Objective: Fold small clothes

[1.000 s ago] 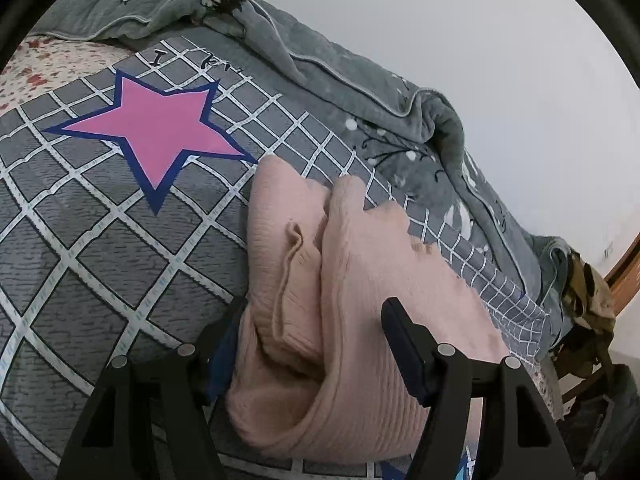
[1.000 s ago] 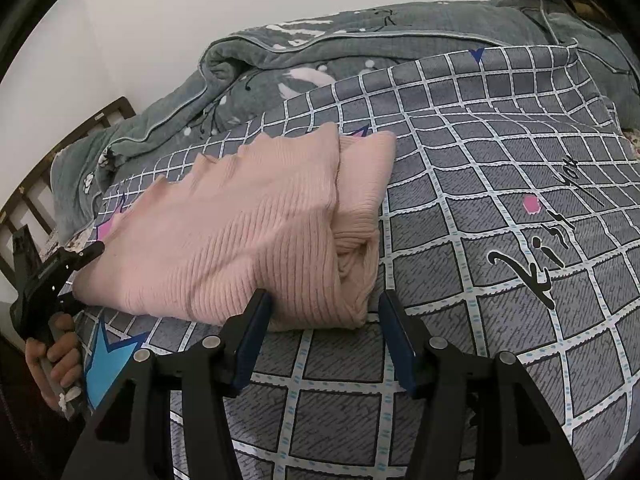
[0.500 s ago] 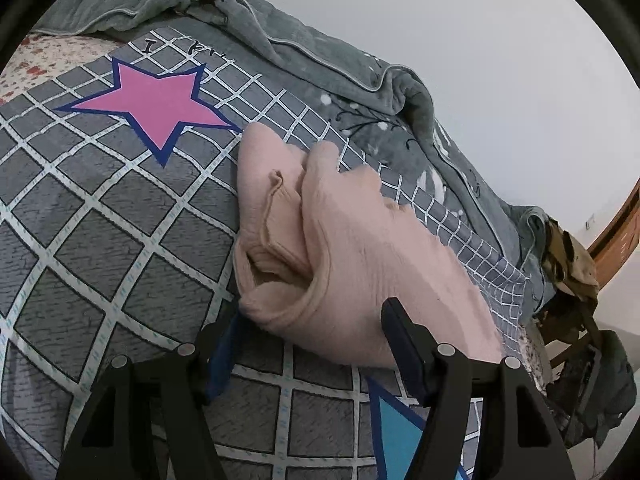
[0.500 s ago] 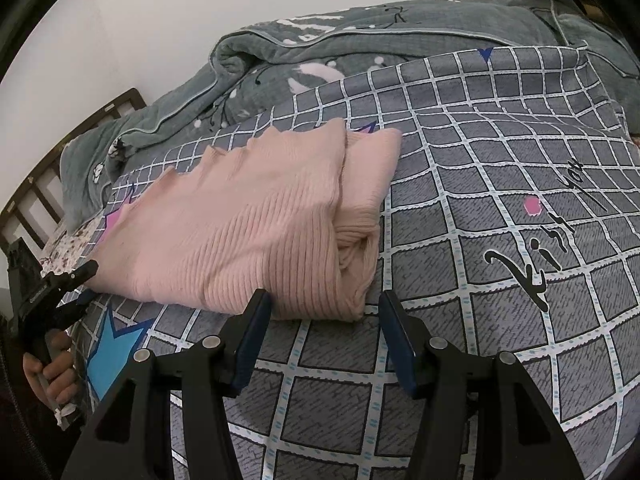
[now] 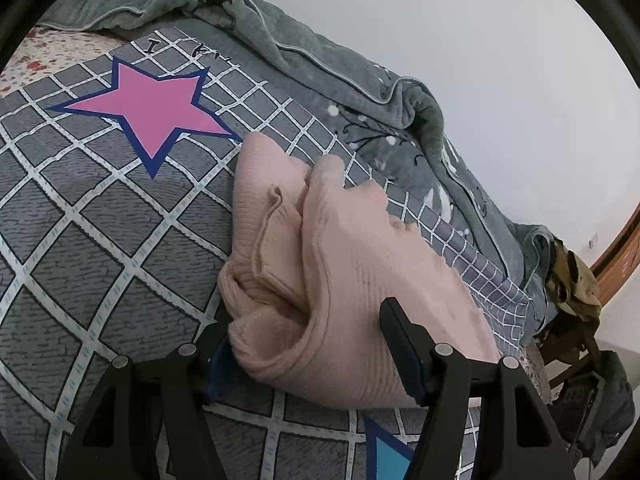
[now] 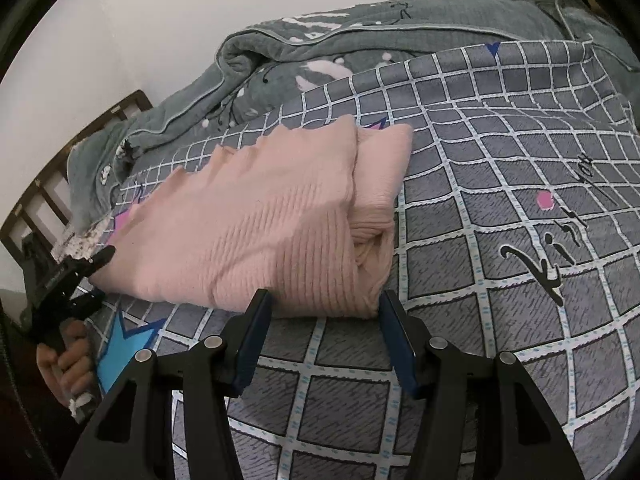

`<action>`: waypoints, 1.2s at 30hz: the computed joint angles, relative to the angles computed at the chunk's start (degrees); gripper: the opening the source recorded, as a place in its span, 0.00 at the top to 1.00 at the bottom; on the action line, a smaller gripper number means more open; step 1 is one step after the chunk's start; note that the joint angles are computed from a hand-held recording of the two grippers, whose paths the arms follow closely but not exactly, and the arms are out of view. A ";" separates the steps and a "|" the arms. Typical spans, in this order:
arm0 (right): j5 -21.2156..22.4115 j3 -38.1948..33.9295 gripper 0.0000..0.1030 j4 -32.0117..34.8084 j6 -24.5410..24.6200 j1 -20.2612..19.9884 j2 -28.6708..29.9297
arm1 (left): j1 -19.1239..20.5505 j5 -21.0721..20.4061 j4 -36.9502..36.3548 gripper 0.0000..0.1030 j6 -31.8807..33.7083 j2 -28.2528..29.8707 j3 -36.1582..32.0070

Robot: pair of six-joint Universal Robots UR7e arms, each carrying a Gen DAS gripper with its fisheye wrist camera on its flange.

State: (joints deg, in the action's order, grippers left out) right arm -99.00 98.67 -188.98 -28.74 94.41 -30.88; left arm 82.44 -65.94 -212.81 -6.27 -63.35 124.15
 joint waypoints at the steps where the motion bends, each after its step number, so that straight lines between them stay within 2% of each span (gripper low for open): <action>1: -0.12 -0.29 0.46 -0.18 0.13 0.04 0.29 | -0.17 0.56 -0.18 0.41 -0.18 0.04 0.04; 10: 1.38 -5.12 0.46 3.07 6.21 -0.29 2.40 | -1.18 5.00 -1.39 0.52 -1.83 0.43 0.29; 15: 1.34 -7.43 0.46 3.99 8.05 -0.23 3.61 | -1.16 5.69 -0.91 0.59 -2.20 0.78 -0.39; 17: 1.23 -8.06 0.53 4.08 8.09 -0.17 3.99 | -1.39 6.72 -0.94 0.63 -2.24 1.06 -0.66; 18: 1.15 -8.35 0.67 4.20 8.08 -0.19 4.18 | -1.47 6.92 -0.90 0.65 -2.16 1.15 -0.77; 19: 1.73 -8.43 0.74 4.77 8.22 -0.35 4.09 | -1.53 6.91 -0.60 0.69 -2.07 1.16 -0.90; 21: 4.44 -8.36 0.83 6.34 8.99 -1.05 3.51 | -1.37 5.79 -0.18 0.74 -1.82 1.04 -1.08; 23: 5.86 -7.92 0.85 4.95 10.05 -1.45 3.38 | -1.24 5.08 0.08 0.80 -2.11 0.91 -1.14; 25: 5.53 -7.57 0.86 3.21 10.25 -1.21 3.57 | -1.25 4.87 0.07 0.82 -2.28 0.79 -1.08; 28: 4.88 -6.78 0.86 1.76 10.06 -0.68 3.32 | -1.35 4.82 1.70 0.83 -2.41 -0.08 -0.99; 32: 5.88 -6.17 0.87 4.01 12.37 -1.07 2.05 | -1.28 3.72 2.66 0.84 -3.88 -1.44 -0.06; 36: 5.87 -3.22 0.88 1.37 10.62 -0.53 0.44 | -2.33 5.63 1.34 0.84 -4.14 -1.55 1.79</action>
State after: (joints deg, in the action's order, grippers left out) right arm -93.13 95.45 -187.61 -18.12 93.88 -30.45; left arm 80.11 -60.31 -211.47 -10.41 -64.90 125.94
